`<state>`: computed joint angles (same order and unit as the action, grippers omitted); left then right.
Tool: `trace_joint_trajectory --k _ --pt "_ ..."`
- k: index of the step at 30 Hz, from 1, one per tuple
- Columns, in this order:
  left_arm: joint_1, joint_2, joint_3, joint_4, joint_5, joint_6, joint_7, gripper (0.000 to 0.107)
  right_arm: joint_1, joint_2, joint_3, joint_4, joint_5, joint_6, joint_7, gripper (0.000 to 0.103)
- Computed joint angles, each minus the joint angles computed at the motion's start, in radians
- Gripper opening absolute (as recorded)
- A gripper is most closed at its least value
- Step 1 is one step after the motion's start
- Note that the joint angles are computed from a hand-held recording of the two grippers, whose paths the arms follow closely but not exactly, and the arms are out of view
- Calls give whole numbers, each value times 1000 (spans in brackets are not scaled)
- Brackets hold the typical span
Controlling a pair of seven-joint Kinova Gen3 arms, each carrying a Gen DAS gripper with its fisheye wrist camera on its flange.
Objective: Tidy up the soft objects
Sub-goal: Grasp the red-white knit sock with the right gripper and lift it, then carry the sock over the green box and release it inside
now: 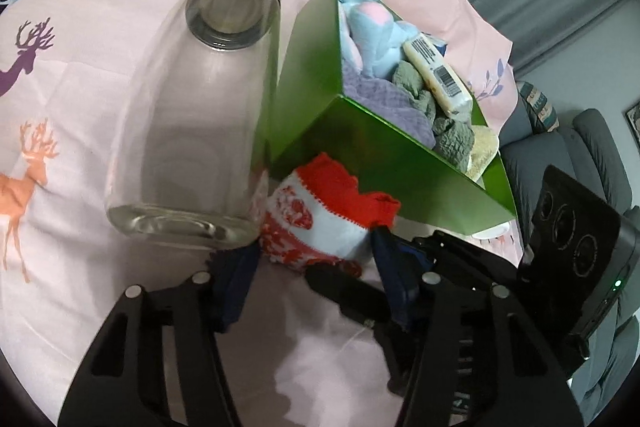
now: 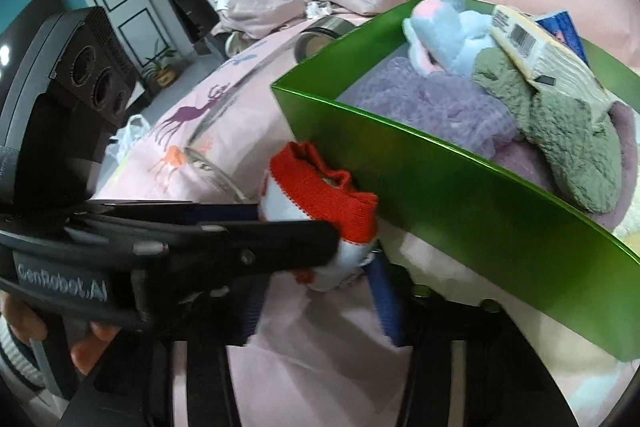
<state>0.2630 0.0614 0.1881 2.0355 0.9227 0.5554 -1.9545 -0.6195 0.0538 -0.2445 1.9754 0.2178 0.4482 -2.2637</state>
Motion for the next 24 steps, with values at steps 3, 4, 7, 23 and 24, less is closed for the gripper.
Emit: trace_joint_trajectory --k 3,4,7,23,24 --pt "16 -10 5 -4 -53 -14 45 54 7 -9 -4 15 3 -16 -27 39" --pt "18 -12 5 -4 -62 -15 50 53 -5 -11 1 18 23 -14 -51 38" --pt "28 -19 9 -6 -79 -17 63 53 -14 -20 -7 25 56 -8 -94 36" --pt "155 -129 39 -100 -328 -73 270 54 59 -215 -178 44 341 102 -441 35" --pt "160 -127 39 -117 -343 -71 279 54 70 -222 -184 38 344 108 -438 35"
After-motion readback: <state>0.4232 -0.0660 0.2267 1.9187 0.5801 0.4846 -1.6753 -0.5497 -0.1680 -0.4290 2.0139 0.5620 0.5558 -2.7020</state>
